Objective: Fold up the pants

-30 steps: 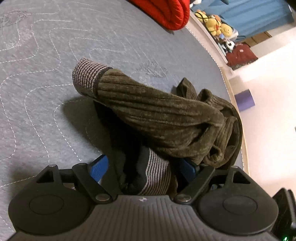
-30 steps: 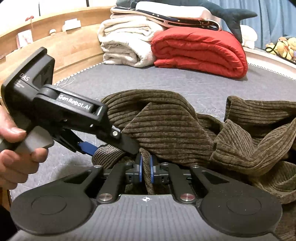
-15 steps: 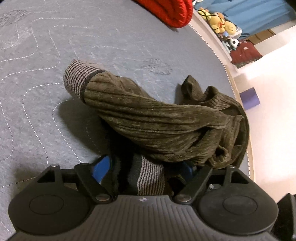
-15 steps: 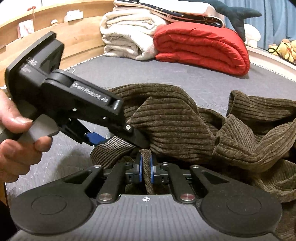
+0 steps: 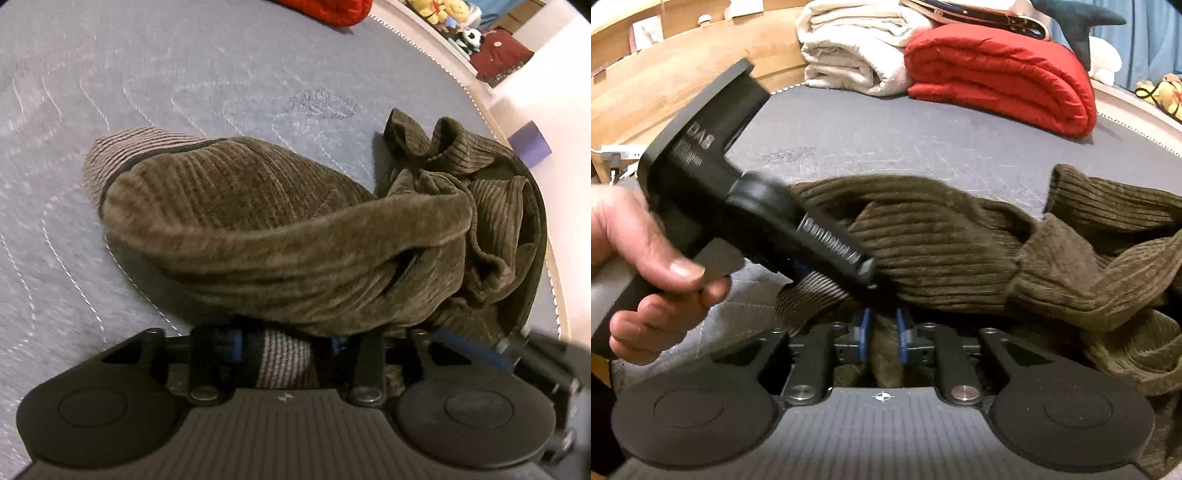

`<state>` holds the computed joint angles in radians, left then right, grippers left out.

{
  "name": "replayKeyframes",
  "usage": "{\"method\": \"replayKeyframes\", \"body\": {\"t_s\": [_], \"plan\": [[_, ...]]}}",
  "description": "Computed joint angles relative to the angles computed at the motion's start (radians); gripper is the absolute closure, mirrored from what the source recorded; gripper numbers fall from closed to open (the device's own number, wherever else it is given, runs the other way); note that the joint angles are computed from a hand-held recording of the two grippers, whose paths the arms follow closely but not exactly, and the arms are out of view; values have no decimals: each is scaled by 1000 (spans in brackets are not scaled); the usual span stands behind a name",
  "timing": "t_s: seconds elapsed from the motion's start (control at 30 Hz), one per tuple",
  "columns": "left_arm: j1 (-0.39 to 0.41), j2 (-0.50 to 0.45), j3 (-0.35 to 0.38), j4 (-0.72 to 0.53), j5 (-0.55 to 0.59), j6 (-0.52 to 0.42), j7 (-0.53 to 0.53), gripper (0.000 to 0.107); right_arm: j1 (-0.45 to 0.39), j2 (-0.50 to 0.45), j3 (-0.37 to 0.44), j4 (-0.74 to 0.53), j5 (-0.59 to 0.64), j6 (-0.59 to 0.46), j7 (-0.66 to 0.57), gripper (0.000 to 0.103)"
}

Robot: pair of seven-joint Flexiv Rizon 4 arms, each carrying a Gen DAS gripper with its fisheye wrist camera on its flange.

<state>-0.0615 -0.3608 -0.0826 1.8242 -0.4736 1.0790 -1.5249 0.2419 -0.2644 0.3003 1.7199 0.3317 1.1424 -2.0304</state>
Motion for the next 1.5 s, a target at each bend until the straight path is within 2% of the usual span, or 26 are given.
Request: {"method": "replayKeyframes", "body": {"t_s": [0.1,0.17,0.23,0.3,0.4,0.53,0.63,0.67,0.7,0.73,0.77,0.8,0.83,0.87,0.9,0.93,1.0,1.03,1.07,1.13,1.17,1.2,1.33,1.4,1.43,1.5], "plan": [[1,22,-2,29,-8,41,15,72,-4,6,-22,-14,-17,-21,39,68],[4,44,-7,53,-24,57,31,73,-7,3,-45,-30,-19,-27,115,65],[-1,70,4,68,-16,74,31,75,-25,-7,-51,-55,12,-36,179,61],[-10,101,14,88,1,109,29,77,-46,-25,-48,-93,66,-58,242,51],[-4,159,10,141,-48,160,45,78,-60,-54,-41,-129,111,-63,313,41],[-10,241,49,194,-32,217,13,80,-61,-79,-28,-143,136,-9,379,38],[-5,297,67,235,-70,237,-14,92,-46,-102,-25,-153,139,74,440,38],[24,316,59,238,0,237,-87,103,-41,-108,-24,-152,134,112,460,38],[33,330,84,226,137,227,-200,107,-36,-112,-21,-147,131,158,479,39],[15,346,140,211,277,238,-297,107,-30,-115,-21,-141,120,201,501,39],[21,353,164,201,352,255,-329,107,-27,-117,-20,-133,107,242,520,39],[43,365,165,200,361,258,-315,107,-22,-118,-23,-125,88,276,544,39],[51,369,158,206,306,242,-269,107,-21,-120,-24,-122,69,296,563,39],[45,367,154,220,186,217,-184,107,-23,-122,-23,-120,48,299,578,39],[37,365,144,245,42,206,-83,104,-31,-123,-17,-113,30,300,585,39],[38,358,135,253,-36,175,-30,99,-29,-124,-22,-104,2,302,600,39],[45,330,124,233,-59,73,5,60,-22,-126,-38,-84,-63,308,621,39],[45,313,114,225,-72,39,19,53,-9,-126,-54,-69,-103,316,637,39],[45,296,106,213,-75,12,23,48,31,-118,-102,-52,-116,321,634,39],[49,262,97,184,-61,-47,23,36,169,-90,-260,-39,-12,308,525,39],[53,249,97,177,-47,-70,29,24,239,-77,-342,-31,33,304,479,39],[54,231,99,154,-1,-95,9,17,308,-64,-423,-20,70,307,442,38],[46,182,110,96,172,-141,-46,17,576,-37,-749,36,198,417,310,37],[54,169,103,98,168,-147,-22,17,689,-50,-912,107,136,566,381,32],[60,162,98,98,154,-158,-2,17,730,-68,-993,154,40,641,488,29],[61,148,95,95,157,-167,12,17,792,-117,-1156,207,-67,719,623,23]]}}
